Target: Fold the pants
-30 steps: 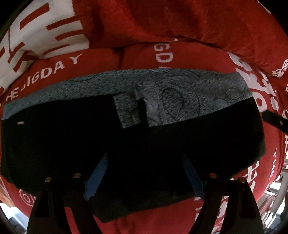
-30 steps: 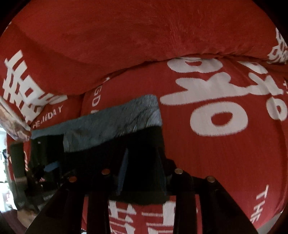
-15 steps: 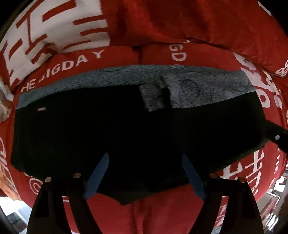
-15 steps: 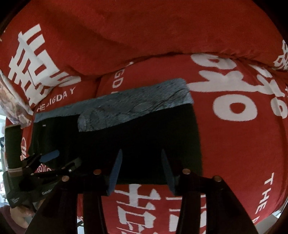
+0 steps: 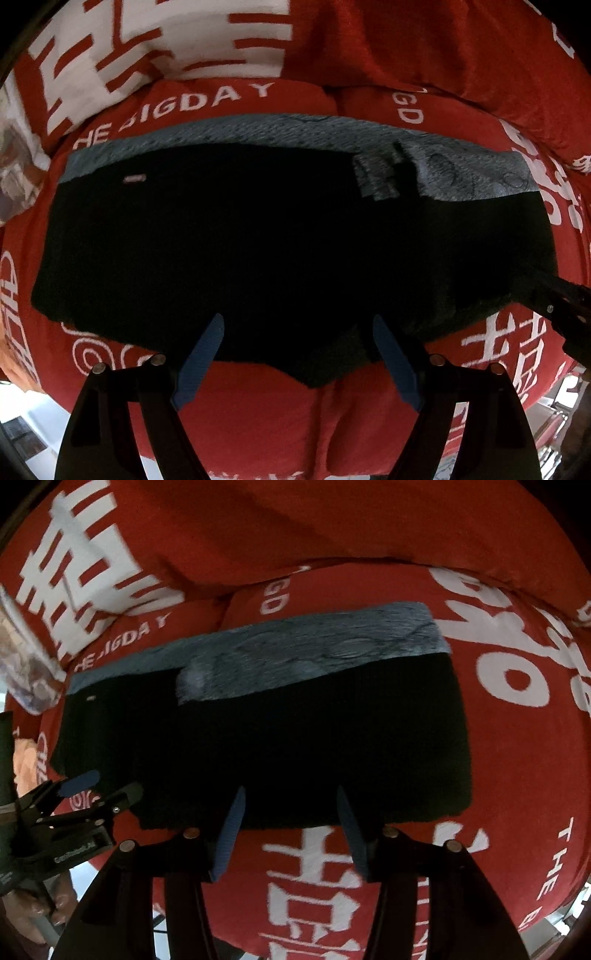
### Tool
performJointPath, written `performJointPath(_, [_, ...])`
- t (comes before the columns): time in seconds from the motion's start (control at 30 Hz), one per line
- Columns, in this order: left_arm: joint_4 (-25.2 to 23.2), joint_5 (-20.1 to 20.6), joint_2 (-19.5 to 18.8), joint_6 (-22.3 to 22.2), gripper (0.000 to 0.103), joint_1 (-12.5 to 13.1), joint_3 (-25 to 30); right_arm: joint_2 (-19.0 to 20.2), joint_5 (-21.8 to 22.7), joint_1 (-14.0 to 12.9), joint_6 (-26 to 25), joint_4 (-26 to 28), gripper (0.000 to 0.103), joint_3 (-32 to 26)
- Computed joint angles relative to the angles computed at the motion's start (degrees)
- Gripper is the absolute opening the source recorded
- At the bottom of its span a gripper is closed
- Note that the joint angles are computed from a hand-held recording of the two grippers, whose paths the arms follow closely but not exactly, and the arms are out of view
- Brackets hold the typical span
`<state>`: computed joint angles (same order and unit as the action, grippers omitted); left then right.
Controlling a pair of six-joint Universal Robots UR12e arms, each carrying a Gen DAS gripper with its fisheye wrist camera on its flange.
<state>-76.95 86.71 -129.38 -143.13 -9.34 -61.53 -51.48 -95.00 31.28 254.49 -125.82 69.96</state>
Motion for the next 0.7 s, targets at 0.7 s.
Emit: performJointPath(0.7, [-3.3, -0.3, -0.4, -4.6, 0.103, 4.9, 0.2, 8.0, 3.5, 0.6, -5.8, 7.1, 0.071, -13.8])
